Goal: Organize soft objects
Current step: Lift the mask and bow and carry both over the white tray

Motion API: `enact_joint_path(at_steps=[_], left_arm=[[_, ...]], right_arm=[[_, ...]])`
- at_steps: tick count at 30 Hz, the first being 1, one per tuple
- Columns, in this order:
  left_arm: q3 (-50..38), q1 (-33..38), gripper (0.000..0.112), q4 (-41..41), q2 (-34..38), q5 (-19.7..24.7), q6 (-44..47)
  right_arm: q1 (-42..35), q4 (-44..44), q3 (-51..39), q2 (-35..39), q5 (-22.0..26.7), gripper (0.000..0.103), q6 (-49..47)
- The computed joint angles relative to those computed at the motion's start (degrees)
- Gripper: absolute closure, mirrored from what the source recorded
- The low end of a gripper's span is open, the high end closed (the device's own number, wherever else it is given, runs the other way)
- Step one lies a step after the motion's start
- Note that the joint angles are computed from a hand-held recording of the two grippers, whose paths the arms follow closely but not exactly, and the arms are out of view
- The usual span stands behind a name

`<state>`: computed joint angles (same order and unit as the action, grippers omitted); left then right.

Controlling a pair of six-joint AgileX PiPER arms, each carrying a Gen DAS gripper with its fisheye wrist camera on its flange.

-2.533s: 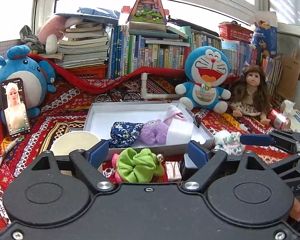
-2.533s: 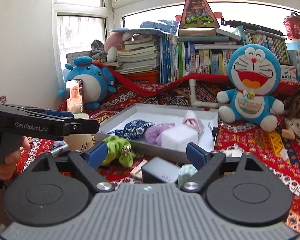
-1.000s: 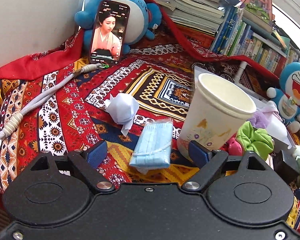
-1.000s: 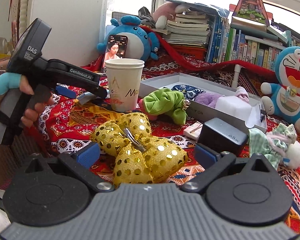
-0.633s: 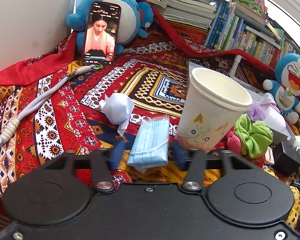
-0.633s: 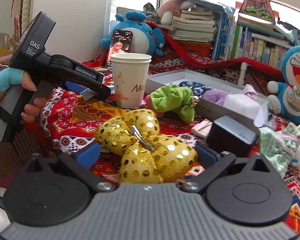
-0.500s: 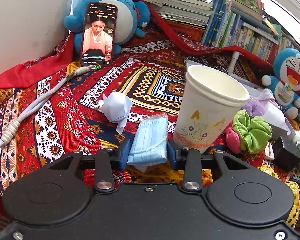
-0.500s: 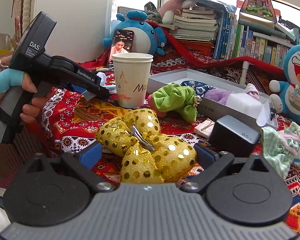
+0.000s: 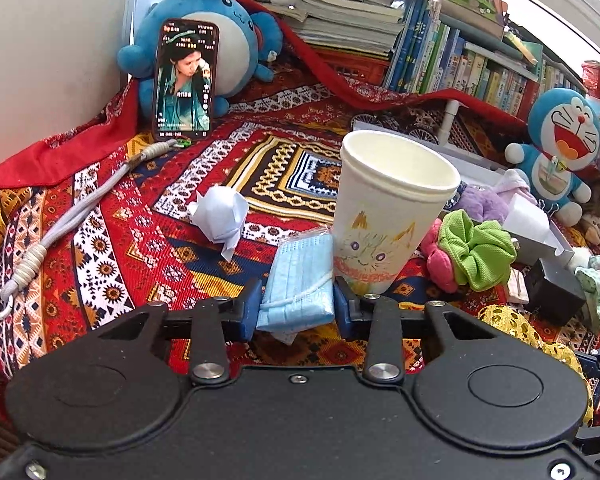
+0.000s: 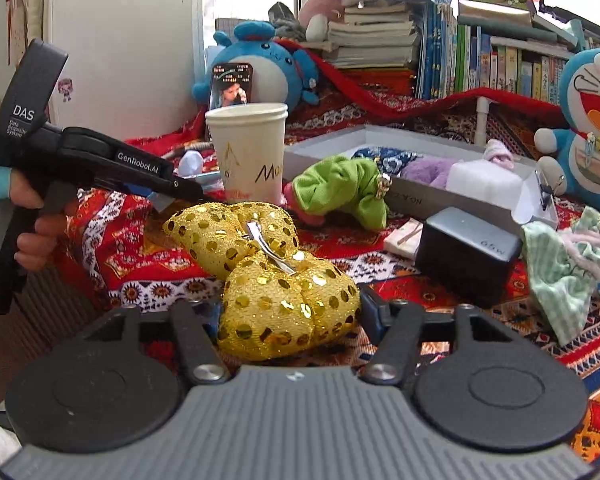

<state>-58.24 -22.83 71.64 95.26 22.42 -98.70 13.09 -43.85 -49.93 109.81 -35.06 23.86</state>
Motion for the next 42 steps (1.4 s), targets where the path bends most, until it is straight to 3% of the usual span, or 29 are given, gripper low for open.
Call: enact_joint_path(at_steps=[11, 22, 29, 34, 38, 42], left_arm=[[0.0, -0.8, 0.077, 3.1, -2.8, 2.3, -1.8], [-4.1, 1.1, 0.077, 2.3, -5.2, 3.3, 3.2], [-10.4, 4.0, 0.077, -11.7, -4.3, -0.4, 19.5], [-18.6, 6.0, 0.077, -30.8, -1.5, -1.0, 40.2], [-27.1, 7.2, 0.077, -46.1, 2.1, 1.8, 57.2], [-38.9, 8.0, 0.077, -58.9, 7.9, 8.8, 70.3]], right_arm=[[-0.5, 5.7, 1.1, -2.5, -1.2, 0.040, -3.0], [-2.2, 9.0, -1.9, -5.3, 1.9, 0.040, -1.5], [-2.9, 8.8, -6.5, -5.8, 6.3, 0.040, 1.7], [-3.4, 5.7, -11.9, -5.2, 10.9, 0.040, 6.7], [-3.8, 0.2, -16.9, -4.1, 14.2, 0.039, 12.4], [-4.3, -9.3, -23.0, -2.2, 18.3, 0.038, 23.5]])
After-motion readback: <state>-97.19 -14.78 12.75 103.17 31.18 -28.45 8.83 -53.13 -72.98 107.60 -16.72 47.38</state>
